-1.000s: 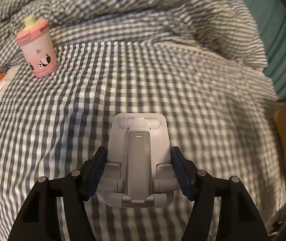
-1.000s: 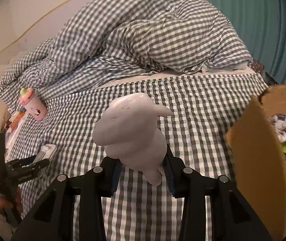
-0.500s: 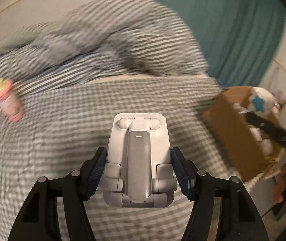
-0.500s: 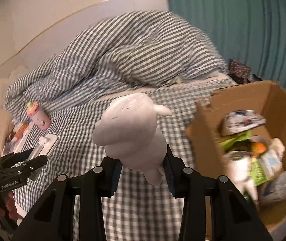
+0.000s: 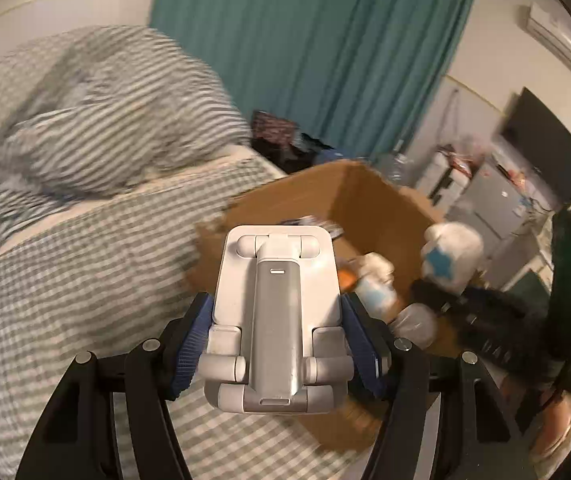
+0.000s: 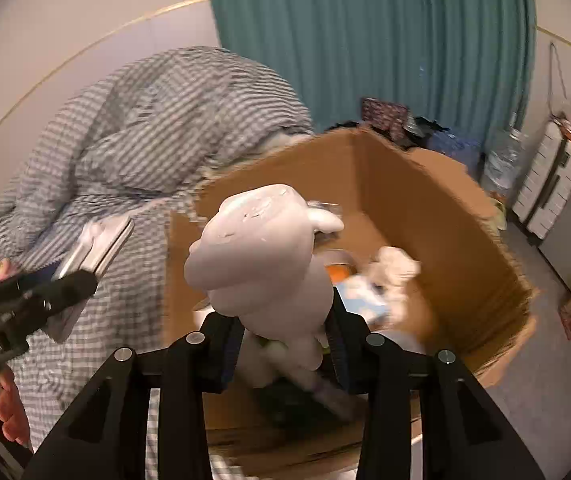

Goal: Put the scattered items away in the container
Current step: 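Carry figurine and phone stand into the box and open both tools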

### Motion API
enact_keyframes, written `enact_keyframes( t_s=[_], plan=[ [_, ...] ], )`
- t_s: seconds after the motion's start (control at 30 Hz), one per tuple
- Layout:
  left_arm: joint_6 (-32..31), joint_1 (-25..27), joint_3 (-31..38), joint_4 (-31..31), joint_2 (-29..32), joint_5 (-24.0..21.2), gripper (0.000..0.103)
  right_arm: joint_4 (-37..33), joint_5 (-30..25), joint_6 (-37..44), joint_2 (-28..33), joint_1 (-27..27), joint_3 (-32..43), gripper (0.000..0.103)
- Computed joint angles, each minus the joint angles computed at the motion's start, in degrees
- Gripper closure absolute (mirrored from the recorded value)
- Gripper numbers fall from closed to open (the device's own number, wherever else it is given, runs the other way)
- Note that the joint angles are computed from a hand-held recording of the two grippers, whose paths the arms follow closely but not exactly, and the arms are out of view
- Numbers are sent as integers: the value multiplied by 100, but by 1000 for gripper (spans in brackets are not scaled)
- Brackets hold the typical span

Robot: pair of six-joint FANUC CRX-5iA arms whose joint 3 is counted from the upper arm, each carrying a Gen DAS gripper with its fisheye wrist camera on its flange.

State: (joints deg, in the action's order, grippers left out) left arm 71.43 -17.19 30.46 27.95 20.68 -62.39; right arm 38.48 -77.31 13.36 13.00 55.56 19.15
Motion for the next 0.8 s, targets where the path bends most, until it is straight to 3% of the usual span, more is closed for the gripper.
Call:
enact_keyframes(
  t_s=[0.13, 0.17, 0.2, 0.27, 0.43, 0.57, 0.73, 0.8],
  plan=[
    [436, -405, 1085, -447, 725, -362, 36, -142, 36, 76, -178, -200, -264, 65],
    [530, -458, 1260, -563, 832, -434, 34, -155, 3, 96, -178, -233, -282, 56],
    [635, -522, 1357, -749, 870, -411, 29, -163, -95, 112, -141, -258, -254, 28],
    [885, -603, 1423, -1142, 811, -408, 7, -37, -347, 58, -69, -245, -227, 2],
    [1642, -594, 1433, -1906, 566, -463, 3, 25, -16, -160, -357, -216, -591, 2],
    [2617, -529, 939, -2720, 7, -529, 0, 111, 26, -109, -384, -36, -516, 2],
    [3667, -530, 378, -4114, -833, -1017, 0, 181, 40, 99, -242, 398, -202, 2],
    [3877, -464, 64, -4336, -1196, -1159, 0, 171, 15, 253, -93, 578, 18, 2]
  ],
)
